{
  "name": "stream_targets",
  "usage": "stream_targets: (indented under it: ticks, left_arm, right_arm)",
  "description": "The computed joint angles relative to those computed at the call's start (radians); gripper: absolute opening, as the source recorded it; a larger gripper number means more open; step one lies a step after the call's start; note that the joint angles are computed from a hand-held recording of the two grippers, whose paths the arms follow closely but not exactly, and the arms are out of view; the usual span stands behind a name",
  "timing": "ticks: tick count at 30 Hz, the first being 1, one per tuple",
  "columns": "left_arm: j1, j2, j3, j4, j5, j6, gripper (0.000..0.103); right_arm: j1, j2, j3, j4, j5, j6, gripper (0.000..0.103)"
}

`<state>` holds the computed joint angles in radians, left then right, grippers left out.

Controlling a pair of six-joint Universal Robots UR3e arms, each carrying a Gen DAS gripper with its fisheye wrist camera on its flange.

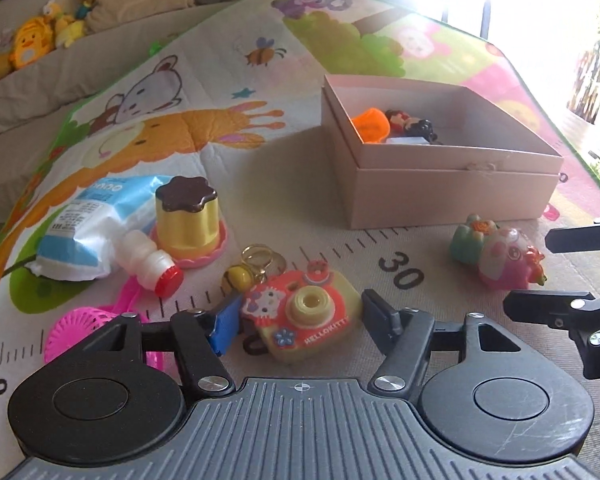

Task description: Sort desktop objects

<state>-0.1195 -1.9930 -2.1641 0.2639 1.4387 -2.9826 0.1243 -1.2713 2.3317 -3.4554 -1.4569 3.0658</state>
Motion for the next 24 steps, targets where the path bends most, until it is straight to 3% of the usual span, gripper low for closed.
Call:
stream_targets:
  ticks: [3,8,11,13,16,20,24]
  left_arm:
    - [0.011,0.027,-0.064,0.052,0.007,0.052,0.069]
    - [0.109,0.154,-0.227,0.061,-0.097,0.173,0.071]
    - [0.11,0.154,-0.287,0.177,-0.011,0.194,0.082]
    - [0.147,0.171,-0.314,0.195,-0.046,0.216,0.087]
    - [0.216,0.214,-0.324,0.119,-0.194,0.233,0.094]
    - [0.135,0.127,-0.242,0.123,-0.112,0.171,0.093]
    - [0.13,0.081,-0.219,0.149,-0.153,0.14,0.092]
  right_arm:
    - [0.009,-0.003,0.022,-0.013,-0.026,0.006,0.083]
    - [0.039,0.012,0.03,-0.044,-0.109,-0.005,0.086]
    - [0.08,0.058,0.004,-0.08,-0.217,0.002,0.092]
    - [0.087,0.076,-0.005,-0.091,-0.256,0.025,0.094]
    - [0.035,0.039,0.033,-0.067,-0.163,0.076,0.095]
    - [0.044,0.026,0.073,-0.092,-0.138,0.114,0.099]
    - [0.058,0.034,0.085,-0.105,-0.139,0.128,0.103]
